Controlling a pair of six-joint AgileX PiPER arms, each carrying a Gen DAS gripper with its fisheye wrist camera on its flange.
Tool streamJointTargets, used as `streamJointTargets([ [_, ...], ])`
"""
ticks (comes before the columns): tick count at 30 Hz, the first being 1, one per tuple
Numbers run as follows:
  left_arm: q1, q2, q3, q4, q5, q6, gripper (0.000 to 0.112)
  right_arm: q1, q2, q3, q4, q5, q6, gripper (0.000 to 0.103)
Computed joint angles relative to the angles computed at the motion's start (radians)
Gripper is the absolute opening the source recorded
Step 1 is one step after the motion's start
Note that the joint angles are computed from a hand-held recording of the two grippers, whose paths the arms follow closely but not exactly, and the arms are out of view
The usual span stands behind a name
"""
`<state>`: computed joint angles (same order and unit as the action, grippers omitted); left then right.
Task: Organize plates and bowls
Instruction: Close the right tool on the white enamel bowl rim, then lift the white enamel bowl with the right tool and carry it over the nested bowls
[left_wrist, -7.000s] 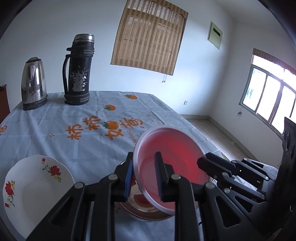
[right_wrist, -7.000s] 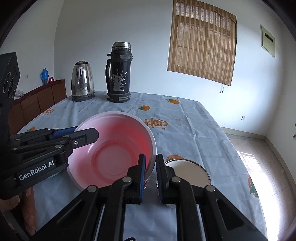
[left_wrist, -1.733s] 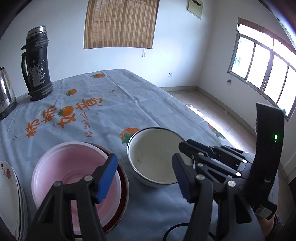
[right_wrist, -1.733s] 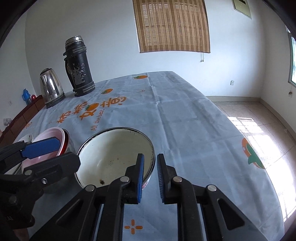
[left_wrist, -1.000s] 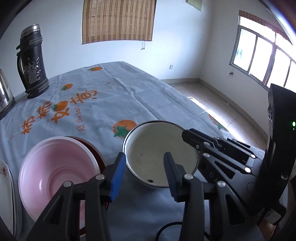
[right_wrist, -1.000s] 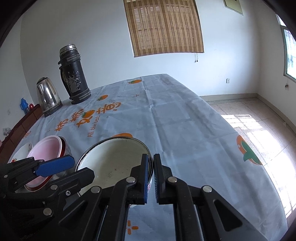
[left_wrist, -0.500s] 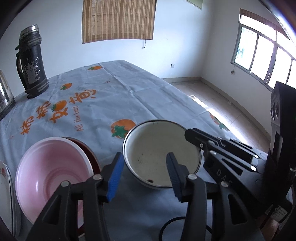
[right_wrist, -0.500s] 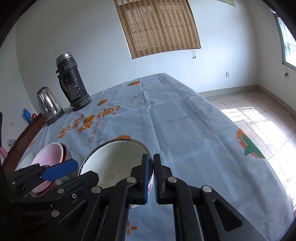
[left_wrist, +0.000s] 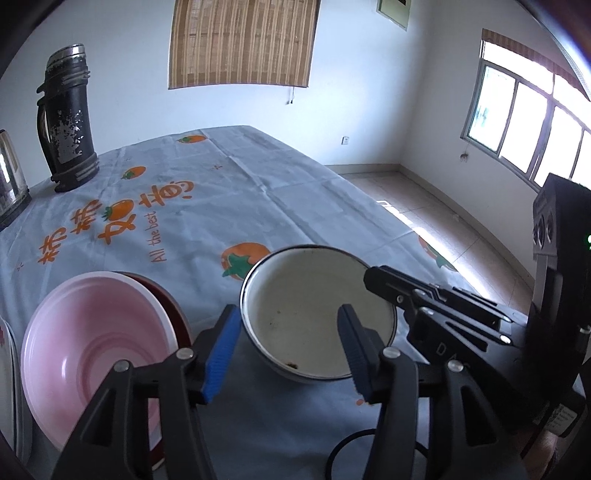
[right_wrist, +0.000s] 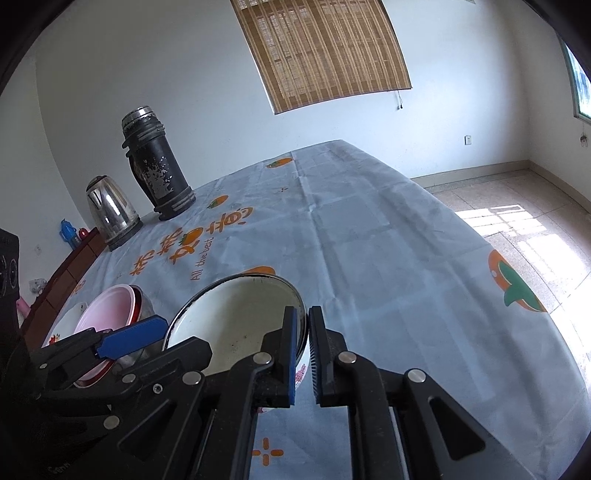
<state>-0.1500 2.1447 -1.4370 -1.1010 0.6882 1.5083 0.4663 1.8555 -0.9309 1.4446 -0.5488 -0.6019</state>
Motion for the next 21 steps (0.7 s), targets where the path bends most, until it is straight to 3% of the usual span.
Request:
streamJointTargets([
  [6, 0.028, 0.044, -0.061, 0.006, 0.137, -0.046, 0.054, 0.020, -0.019, 0.041, -0.043, -0.064, 0.089, 0.009],
  [10, 0.023, 0.039, -0.048, -0.007, 0.117, -0.040, 0.054, 0.016, -0.022, 0.044, -0.023, -0.064, 0.087, 0.007],
  [13, 0.006, 0.017, -0.011, -0.009, 0.057, -0.014, 0.054, 0.007, -0.021, 0.045, -0.028, -0.049, 0.090, 0.007],
  [21, 0.003, 0.001, 0.023, -0.035, 0.035, 0.045, 0.054, -0.007, -0.019, 0.047, -0.059, -0.018, 0.117, 0.008],
])
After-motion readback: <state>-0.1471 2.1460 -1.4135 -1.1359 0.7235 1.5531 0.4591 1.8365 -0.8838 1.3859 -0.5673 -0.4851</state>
